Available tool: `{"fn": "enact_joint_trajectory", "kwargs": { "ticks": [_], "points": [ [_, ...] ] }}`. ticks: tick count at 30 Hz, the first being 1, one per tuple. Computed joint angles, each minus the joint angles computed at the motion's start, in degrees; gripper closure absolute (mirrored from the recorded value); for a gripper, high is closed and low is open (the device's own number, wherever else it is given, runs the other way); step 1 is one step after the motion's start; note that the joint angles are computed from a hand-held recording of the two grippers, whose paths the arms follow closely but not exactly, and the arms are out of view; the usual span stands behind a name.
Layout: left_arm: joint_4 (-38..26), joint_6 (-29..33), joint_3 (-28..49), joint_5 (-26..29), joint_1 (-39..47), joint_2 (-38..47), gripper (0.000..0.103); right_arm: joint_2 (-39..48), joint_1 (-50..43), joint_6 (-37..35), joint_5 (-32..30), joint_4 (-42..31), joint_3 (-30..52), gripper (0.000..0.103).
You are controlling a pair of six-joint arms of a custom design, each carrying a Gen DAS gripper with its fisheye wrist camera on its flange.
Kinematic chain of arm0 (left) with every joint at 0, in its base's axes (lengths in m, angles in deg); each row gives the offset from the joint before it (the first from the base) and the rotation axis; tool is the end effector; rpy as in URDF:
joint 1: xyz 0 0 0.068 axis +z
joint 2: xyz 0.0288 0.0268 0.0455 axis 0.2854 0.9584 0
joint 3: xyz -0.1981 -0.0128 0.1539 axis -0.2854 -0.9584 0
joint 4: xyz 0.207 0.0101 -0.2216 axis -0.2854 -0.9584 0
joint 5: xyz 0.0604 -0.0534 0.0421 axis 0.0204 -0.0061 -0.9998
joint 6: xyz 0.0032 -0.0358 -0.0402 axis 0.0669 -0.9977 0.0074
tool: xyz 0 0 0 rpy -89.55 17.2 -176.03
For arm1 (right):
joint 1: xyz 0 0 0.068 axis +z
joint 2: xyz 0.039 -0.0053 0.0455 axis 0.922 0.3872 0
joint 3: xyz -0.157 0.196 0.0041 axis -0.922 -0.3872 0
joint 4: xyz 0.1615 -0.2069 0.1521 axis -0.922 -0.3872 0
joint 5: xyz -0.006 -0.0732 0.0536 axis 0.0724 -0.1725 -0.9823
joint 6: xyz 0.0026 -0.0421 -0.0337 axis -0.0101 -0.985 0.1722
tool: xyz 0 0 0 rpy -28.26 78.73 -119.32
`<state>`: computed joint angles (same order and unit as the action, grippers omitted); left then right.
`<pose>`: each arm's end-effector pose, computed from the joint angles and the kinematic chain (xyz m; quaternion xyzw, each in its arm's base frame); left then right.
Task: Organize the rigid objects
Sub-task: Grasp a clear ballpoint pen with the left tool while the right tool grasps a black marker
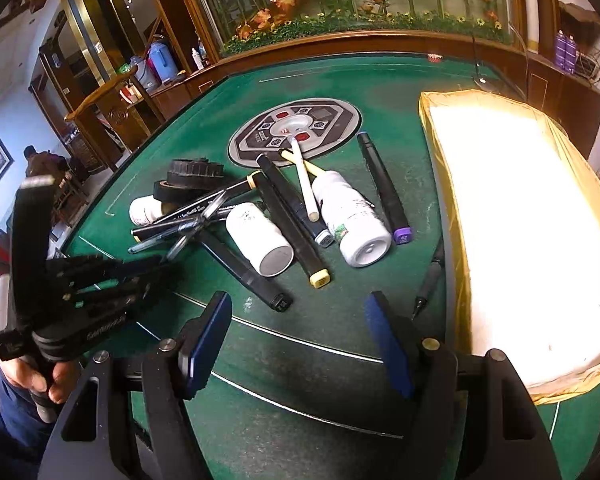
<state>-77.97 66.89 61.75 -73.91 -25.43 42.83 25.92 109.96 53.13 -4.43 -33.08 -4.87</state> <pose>0.2270 -0.2010 0.1140 0.2784 0.9190 -0.0820 0.2669 0.1287 0.1034 0.1375 0.0572 0.9358 0.1018 0.3326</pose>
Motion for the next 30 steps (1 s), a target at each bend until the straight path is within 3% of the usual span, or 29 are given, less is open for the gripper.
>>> {"fn": "enact_joint_trajectory", "kwargs": {
  "ticks": [5,17,27,30],
  "points": [
    [-0.5,-0.1,-4.0,1.3,2.0,-4.7,0.087,-3.2,-2.7,-4.7,-5.2,0.3,-0.7,0.053],
    [0.4,0.3,-4.5,4.4,4.8,-4.8,0.087,27.7,-2.3,-20.0,-13.8,12.8,12.2,0.067],
    [1.8,0.5,-0.8,2.1,4.4,0.2,0.082,45.7,-4.1,-25.6,-13.4,15.8,21.2,0.069],
    [2.2,0.6,-1.1,1.7,4.2,0.0,0.085,48.0,-1.5,-24.9,-9.1,15.9,22.1,0.084]
  ]
}}
